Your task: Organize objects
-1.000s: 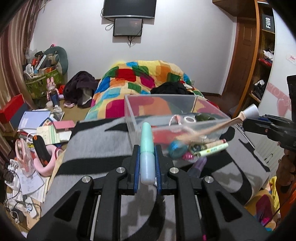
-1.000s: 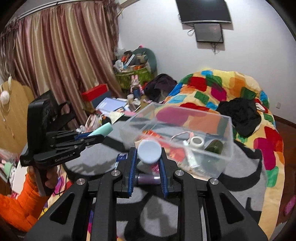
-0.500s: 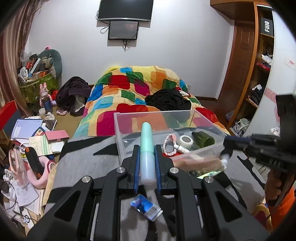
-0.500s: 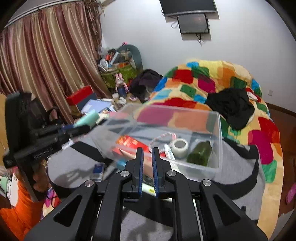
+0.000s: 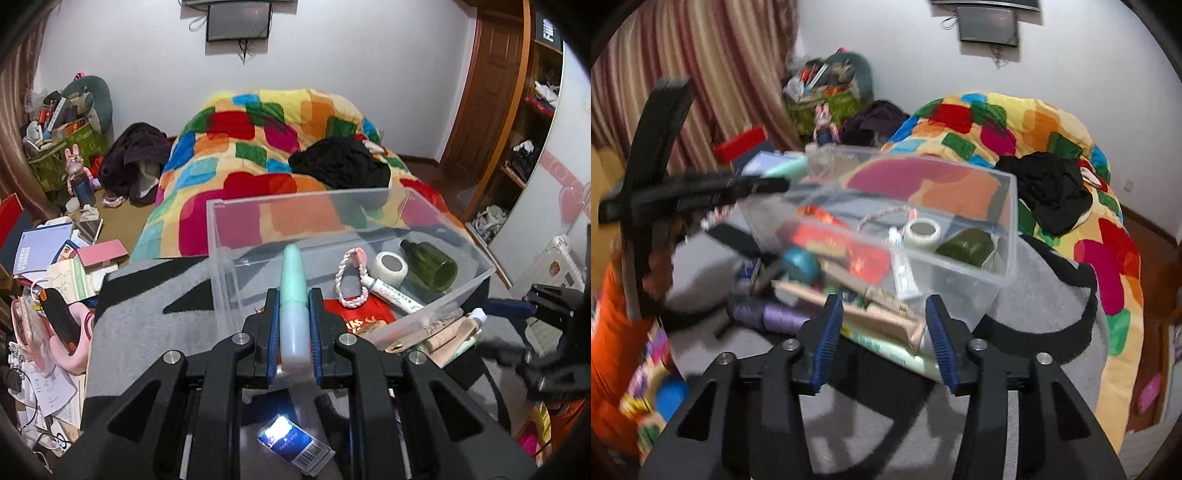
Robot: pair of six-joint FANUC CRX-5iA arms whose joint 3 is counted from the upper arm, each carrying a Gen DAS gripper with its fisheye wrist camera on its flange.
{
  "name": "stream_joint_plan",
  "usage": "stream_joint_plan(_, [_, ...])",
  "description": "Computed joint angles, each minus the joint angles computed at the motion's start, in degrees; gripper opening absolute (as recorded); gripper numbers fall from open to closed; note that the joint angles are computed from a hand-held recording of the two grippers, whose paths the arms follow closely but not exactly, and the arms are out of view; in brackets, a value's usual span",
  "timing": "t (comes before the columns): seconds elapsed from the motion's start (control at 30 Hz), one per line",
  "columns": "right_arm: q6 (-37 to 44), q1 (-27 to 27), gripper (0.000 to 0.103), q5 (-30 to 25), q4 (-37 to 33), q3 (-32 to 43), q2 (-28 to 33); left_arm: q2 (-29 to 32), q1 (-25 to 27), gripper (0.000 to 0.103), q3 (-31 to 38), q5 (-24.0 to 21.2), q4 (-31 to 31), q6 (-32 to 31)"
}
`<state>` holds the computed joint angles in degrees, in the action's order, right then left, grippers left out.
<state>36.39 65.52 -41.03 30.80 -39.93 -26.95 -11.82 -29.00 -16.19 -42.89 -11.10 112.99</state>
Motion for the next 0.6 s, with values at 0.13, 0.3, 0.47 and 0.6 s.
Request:
stream_joint_plan(0.13, [4.8,0.5,0.045,-2.5,-0.8,1.1,2.6,2.0,-0.6,0.014,1.8,-1.7,-0.4,-0.3])
stream_joint_plan(0.3, [8.9,0.9,0.045,-5.9,-1.5,3.4,5.7,2.2,-1.2,0.014,1.9,-1.7,-0.4,-1.2])
stream_joint_plan(0.47, [15.9,0.7,0.041,-8.4,-6.6,6.3,7.3,1.4,-1.6,0.014,1.2,-1.3,-0.8,-1.0])
stream_joint_plan(0.6, [17.4,0.9,0.024,-9.5,-8.2,6.8,6.4,-0.3,-1.6,0.014,0.0,-0.7,-0.1,-1.4])
